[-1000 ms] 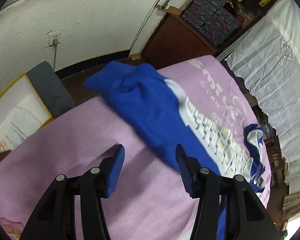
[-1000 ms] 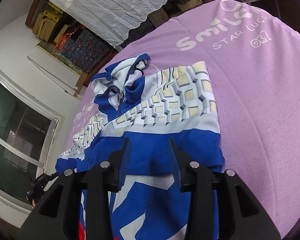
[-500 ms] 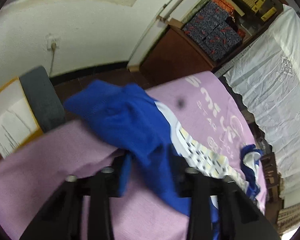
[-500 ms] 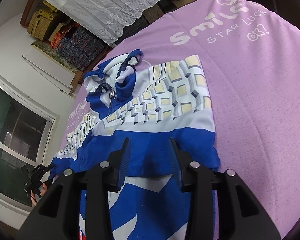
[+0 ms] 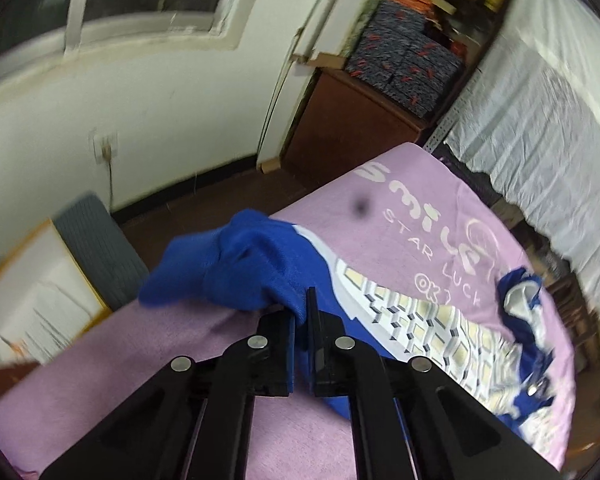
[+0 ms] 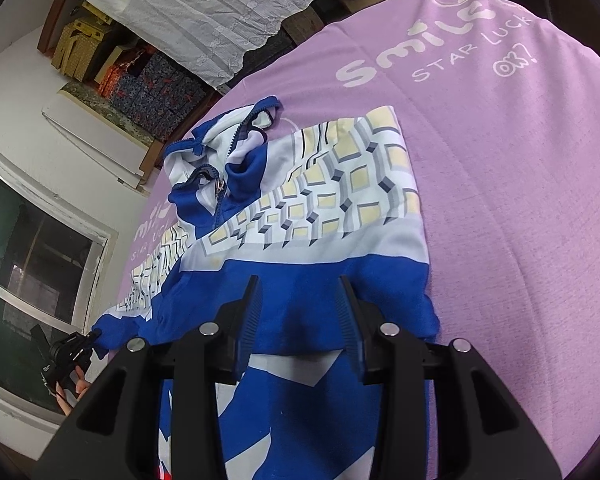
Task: Fold large clothes
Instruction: 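Grasp the blue sleeve cuff with the left gripper and carry it across the body, then lay the sleeve on the hoodie front and open the left gripper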
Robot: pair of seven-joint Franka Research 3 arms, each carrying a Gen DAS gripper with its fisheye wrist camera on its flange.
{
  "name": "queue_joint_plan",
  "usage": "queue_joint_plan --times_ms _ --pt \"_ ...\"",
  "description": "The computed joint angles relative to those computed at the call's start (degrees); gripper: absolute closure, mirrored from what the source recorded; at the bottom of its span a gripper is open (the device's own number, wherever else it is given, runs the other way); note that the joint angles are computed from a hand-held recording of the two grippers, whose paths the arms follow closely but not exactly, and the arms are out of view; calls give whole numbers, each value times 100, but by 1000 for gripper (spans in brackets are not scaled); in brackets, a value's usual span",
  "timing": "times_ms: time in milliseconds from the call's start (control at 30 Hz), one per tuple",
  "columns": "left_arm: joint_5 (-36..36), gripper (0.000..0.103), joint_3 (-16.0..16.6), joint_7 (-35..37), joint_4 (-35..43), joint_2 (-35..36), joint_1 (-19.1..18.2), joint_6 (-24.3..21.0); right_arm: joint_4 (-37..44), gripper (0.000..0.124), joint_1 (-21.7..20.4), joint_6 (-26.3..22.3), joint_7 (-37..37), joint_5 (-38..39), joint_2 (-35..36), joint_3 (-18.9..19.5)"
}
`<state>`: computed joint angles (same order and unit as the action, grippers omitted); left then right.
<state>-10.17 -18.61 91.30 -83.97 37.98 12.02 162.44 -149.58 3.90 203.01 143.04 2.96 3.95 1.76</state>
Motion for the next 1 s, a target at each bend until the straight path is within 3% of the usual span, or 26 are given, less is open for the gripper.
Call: queue_joint_plan --times_ms 200,400,733,867,1000 --pt "959 99 578 -221 -441 -460 -689 446 -26 86 -16 33 102 -64 -20 -3" --pt "1955 99 794 -247 -1193 -1007 -1262 1102 -62 86 -87 119 387 -306 -16 -6" --pt "3253 99 1033 -390 -2024 -1350 -2407 1669 -166 86 -235 271 900 -782 -56 -77" --pt "3761 99 1350 -532 -2122 -1228 -3004 1702 -211 86 -319 378 1159 -1037 -47 -124" --pt "4398 98 2056 -947 -2075 -1001 -3812 1664 -221 86 -450 505 1530 -1444 -11 -154"
